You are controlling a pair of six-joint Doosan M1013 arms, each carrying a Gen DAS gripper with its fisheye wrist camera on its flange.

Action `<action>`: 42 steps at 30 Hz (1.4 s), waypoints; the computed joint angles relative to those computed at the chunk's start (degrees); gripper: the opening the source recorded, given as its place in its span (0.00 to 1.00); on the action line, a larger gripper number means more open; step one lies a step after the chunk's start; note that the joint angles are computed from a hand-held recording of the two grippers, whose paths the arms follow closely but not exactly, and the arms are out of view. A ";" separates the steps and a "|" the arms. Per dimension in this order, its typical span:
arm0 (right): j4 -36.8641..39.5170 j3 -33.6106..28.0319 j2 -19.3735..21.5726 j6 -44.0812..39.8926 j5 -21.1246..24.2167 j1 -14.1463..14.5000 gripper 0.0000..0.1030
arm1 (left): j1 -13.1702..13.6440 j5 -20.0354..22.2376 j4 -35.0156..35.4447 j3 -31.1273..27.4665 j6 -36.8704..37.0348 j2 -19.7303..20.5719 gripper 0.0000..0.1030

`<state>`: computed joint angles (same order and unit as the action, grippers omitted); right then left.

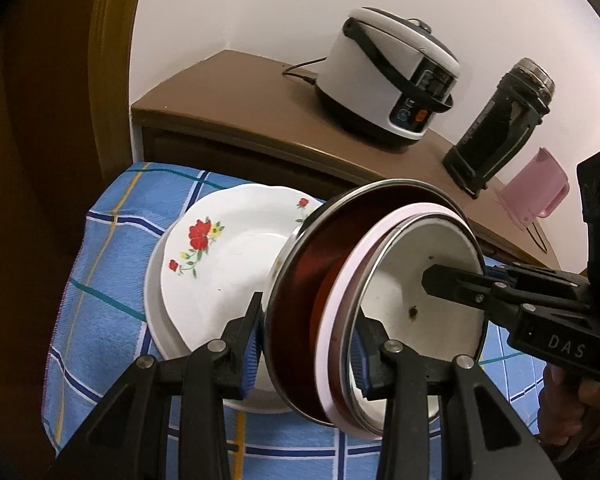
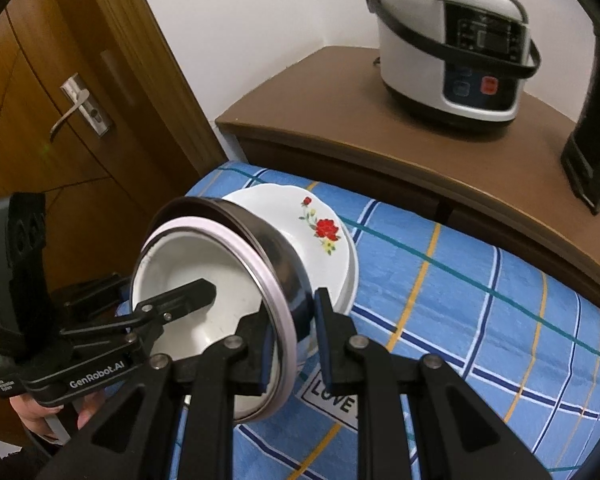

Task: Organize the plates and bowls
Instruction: 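Carry the nested bowl stack over the red-rose plate stack with the left tool, then lower the bowl stack onto the red-rose plate and open the left tool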

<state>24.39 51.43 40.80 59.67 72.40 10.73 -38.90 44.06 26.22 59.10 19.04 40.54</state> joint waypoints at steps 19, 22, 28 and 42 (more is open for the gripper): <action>-3.72 -4.94 3.53 1.12 2.89 2.00 0.18 | 1.58 -1.33 -3.07 1.04 0.58 0.03 0.39; -4.49 -5.72 3.96 0.86 3.74 2.20 0.18 | 1.84 -1.71 -4.24 1.12 1.22 0.05 0.38; -5.42 -9.82 6.44 2.03 7.95 2.60 0.18 | 2.27 -1.02 -6.28 0.49 2.63 0.46 0.38; -4.53 -12.35 9.13 4.02 8.90 2.83 0.19 | 2.11 -0.17 -0.19 -0.24 1.13 1.63 0.37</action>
